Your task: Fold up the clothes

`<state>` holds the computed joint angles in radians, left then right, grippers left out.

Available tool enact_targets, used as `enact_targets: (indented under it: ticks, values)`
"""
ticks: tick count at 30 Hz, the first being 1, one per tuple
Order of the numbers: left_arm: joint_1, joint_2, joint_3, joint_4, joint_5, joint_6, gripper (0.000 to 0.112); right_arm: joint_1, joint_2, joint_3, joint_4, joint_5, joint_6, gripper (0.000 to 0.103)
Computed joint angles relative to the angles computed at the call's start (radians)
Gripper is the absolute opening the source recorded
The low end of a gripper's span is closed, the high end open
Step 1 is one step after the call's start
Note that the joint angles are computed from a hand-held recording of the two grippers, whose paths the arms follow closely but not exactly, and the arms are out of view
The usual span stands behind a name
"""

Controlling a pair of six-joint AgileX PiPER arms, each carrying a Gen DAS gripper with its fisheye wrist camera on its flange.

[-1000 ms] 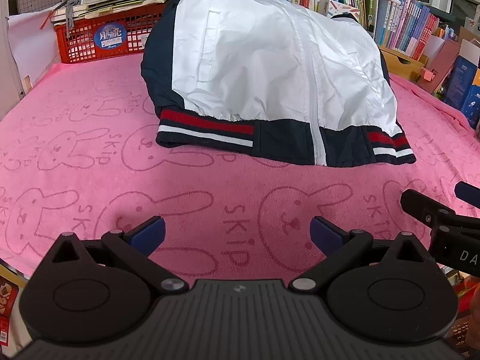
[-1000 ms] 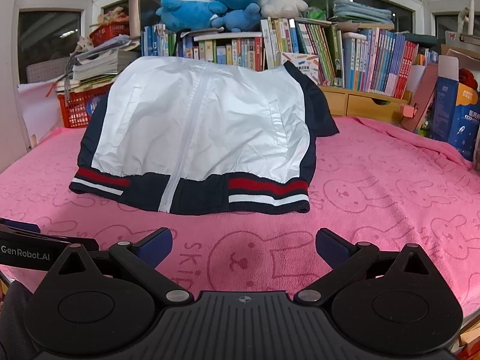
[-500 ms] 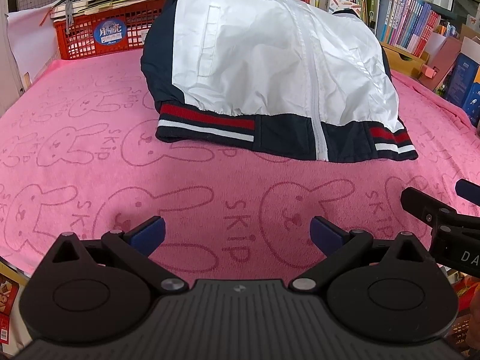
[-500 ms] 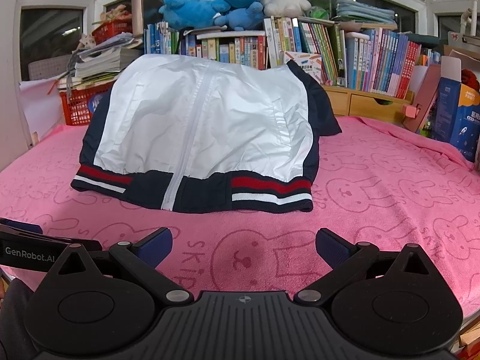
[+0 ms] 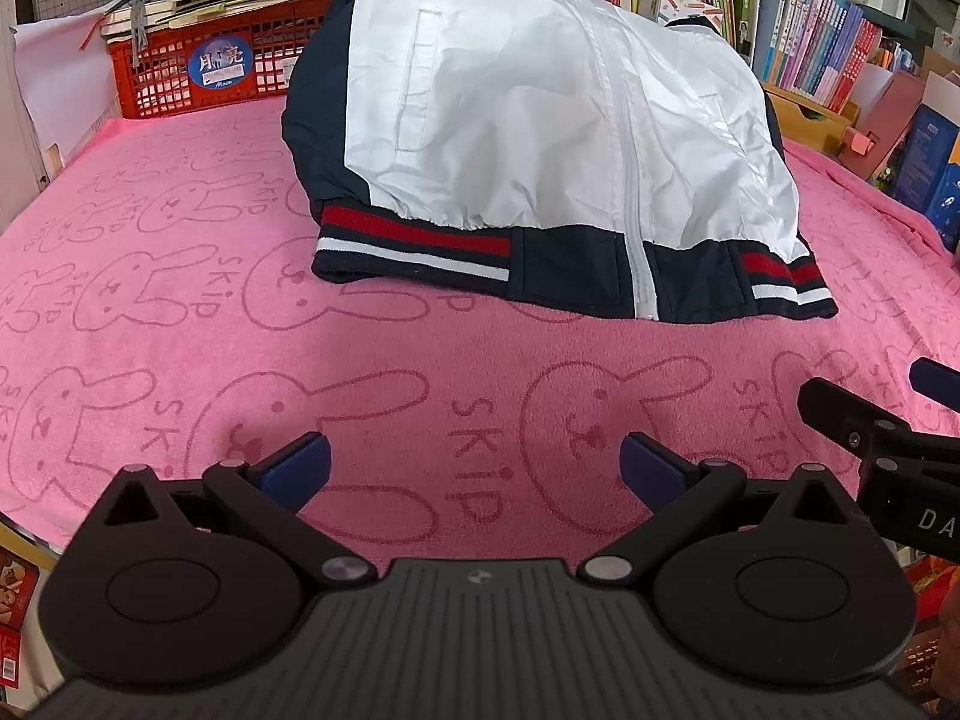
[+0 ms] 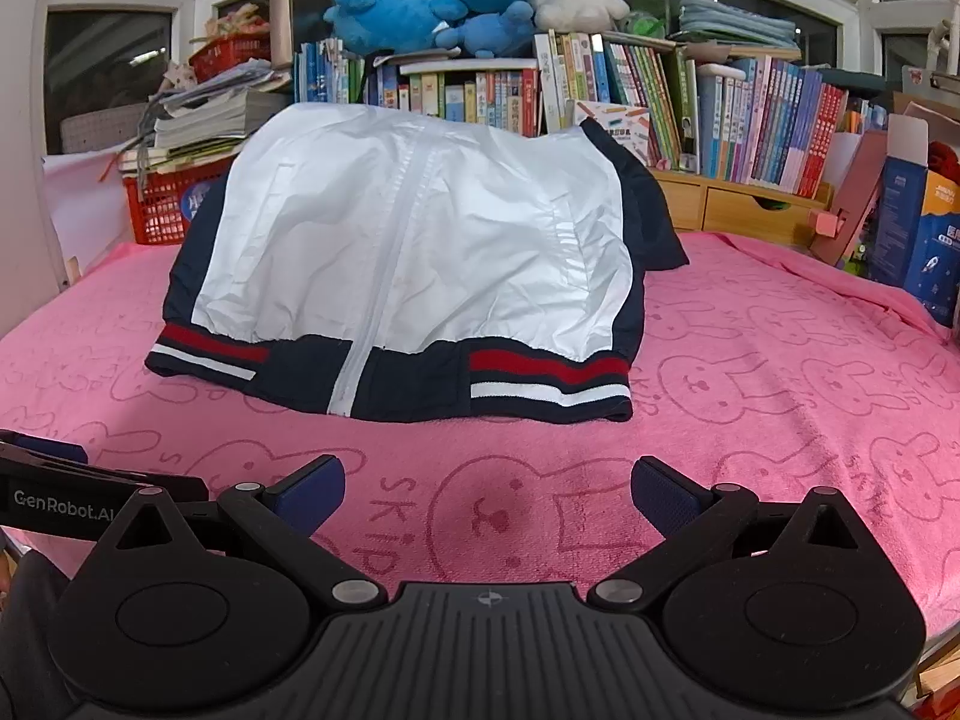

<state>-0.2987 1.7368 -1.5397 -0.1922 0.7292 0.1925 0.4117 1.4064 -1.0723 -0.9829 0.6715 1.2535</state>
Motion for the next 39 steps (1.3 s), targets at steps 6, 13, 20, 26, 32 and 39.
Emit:
enact_targets:
  ticks: [6, 13, 20, 26, 32, 39]
  values:
    - [0.024, 0.018, 0.006, -0.013, -0.111, 0.117, 0.103, -0.026, -0.008, 0.052, -0.181, -0.073, 0.106, 0.103]
    - [0.095, 0.169, -0.147, -0.114, -0.089, 0.287, 0.103, -0.167, 0.072, 0.029, -0.256, -0.206, 0.009, 0.103]
    - [0.087, 0.223, -0.205, 0.037, -0.108, 0.232, 0.103, -0.202, 0.205, -0.079, -0.273, -0.109, -0.012, 0.103]
    - [0.098, 0.264, -0.265, 0.028, -0.094, 0.225, 0.103, -0.227, 0.253, -0.123, -0.242, -0.090, -0.045, 0.103]
    - [0.108, 0.324, -0.359, 0.004, -0.048, 0.198, 0.103, -0.229, 0.258, -0.132, -0.233, -0.087, -0.061, 0.103]
    - [0.128, 0.313, -0.346, -0.017, -0.063, 0.192, 0.103, -0.237, 0.258, -0.140, -0.196, -0.096, -0.088, 0.103]
